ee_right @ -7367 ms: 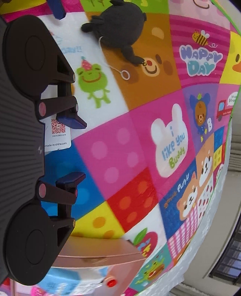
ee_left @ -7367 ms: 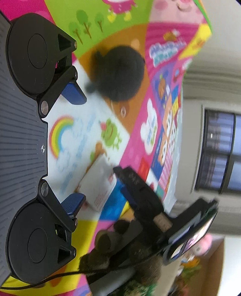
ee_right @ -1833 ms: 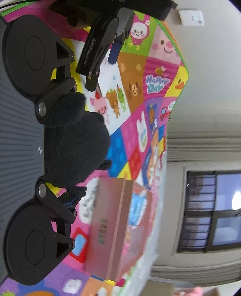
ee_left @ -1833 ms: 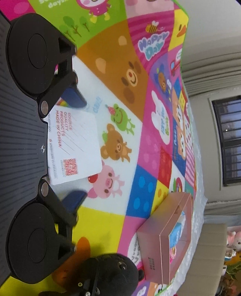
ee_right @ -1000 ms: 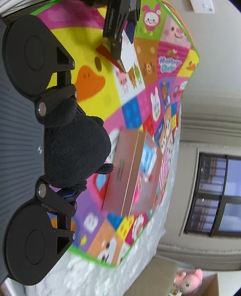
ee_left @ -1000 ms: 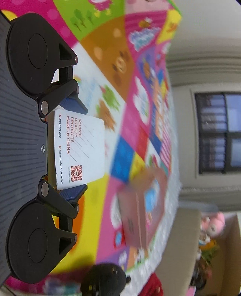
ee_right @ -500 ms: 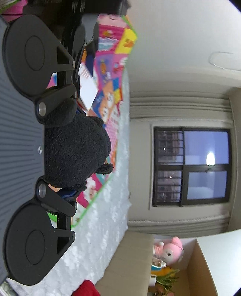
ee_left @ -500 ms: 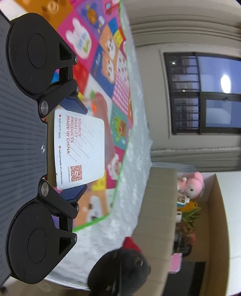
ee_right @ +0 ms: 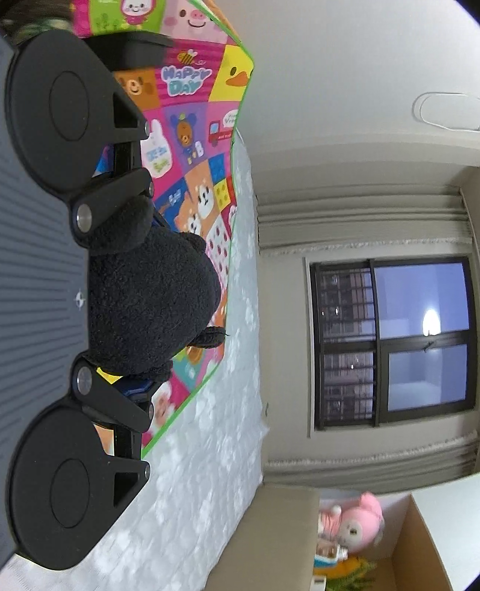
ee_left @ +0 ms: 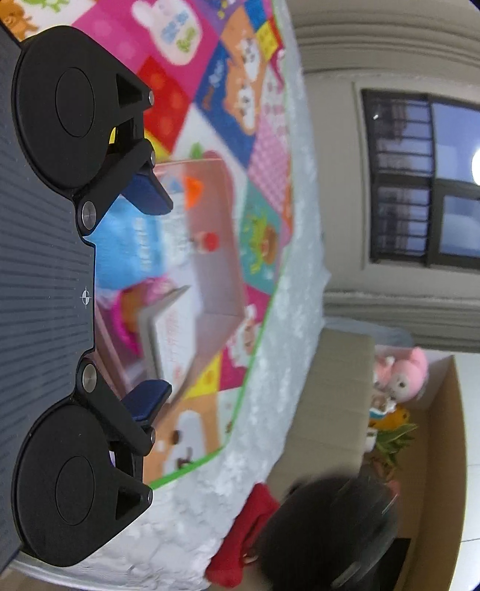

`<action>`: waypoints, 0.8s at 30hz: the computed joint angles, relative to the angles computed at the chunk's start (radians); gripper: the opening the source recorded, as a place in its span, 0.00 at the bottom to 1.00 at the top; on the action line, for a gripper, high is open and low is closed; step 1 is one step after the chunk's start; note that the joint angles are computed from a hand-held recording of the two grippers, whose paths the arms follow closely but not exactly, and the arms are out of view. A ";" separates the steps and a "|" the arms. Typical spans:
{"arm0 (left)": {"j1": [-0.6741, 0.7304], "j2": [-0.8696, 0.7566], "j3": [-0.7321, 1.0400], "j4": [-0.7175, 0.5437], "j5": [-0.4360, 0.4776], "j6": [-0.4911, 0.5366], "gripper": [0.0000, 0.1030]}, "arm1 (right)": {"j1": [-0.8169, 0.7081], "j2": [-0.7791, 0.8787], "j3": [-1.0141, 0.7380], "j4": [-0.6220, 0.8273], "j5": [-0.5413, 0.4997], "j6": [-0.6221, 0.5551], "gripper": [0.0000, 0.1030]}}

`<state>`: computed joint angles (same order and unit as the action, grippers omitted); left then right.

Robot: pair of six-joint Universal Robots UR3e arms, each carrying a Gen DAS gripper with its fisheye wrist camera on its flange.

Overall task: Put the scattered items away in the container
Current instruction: 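Drop the white card into the pink box with the left gripper while the right carries the plush, then lower the black plush into the pink box and open the right gripper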

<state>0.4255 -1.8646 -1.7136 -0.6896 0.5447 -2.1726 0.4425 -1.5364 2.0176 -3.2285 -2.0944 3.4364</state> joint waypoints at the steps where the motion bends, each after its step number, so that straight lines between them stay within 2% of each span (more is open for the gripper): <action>1: -0.006 -0.024 0.016 0.020 0.004 -0.013 0.97 | -0.031 0.036 -0.042 0.006 0.037 -0.007 0.73; 3: -0.031 -0.088 0.092 0.025 0.022 -0.068 0.97 | -0.092 0.113 -0.128 0.025 0.122 -0.020 0.73; 4: -0.043 -0.115 0.155 -0.059 0.030 -0.061 0.97 | -0.115 0.147 -0.166 0.036 0.157 -0.025 0.73; 6: -0.047 -0.149 0.279 -0.327 0.021 0.026 0.98 | -0.174 0.215 -0.244 0.073 0.252 -0.033 0.73; 10: -0.013 -0.140 0.332 -0.596 -0.028 0.229 0.99 | -0.262 0.358 -0.393 0.144 0.422 -0.014 0.74; 12: 0.028 -0.113 0.312 -0.672 -0.046 0.282 0.99 | -0.277 0.427 -0.459 0.184 0.451 0.008 0.78; 14: 0.088 -0.055 0.215 -0.638 -0.072 0.311 0.99 | -0.274 0.467 -0.496 0.223 0.420 0.014 0.78; 16: 0.144 -0.001 0.105 -0.540 -0.101 0.305 0.99 | -0.269 0.466 -0.474 0.216 0.386 0.005 0.78; 20: 0.204 0.036 -0.047 -0.277 -0.118 0.179 1.00 | -0.261 0.415 -0.410 0.206 0.293 0.012 0.78; 21: 0.203 0.032 -0.050 -0.254 -0.104 0.154 1.00 | -0.255 0.409 -0.409 0.212 0.263 0.014 0.73; 22: 0.200 0.026 -0.043 -0.255 -0.089 0.147 1.00 | -0.252 0.410 -0.418 0.219 0.246 0.013 0.63; 24: 0.199 0.017 -0.033 -0.261 -0.066 0.135 1.00 | -0.258 0.418 -0.453 0.239 0.268 0.020 0.53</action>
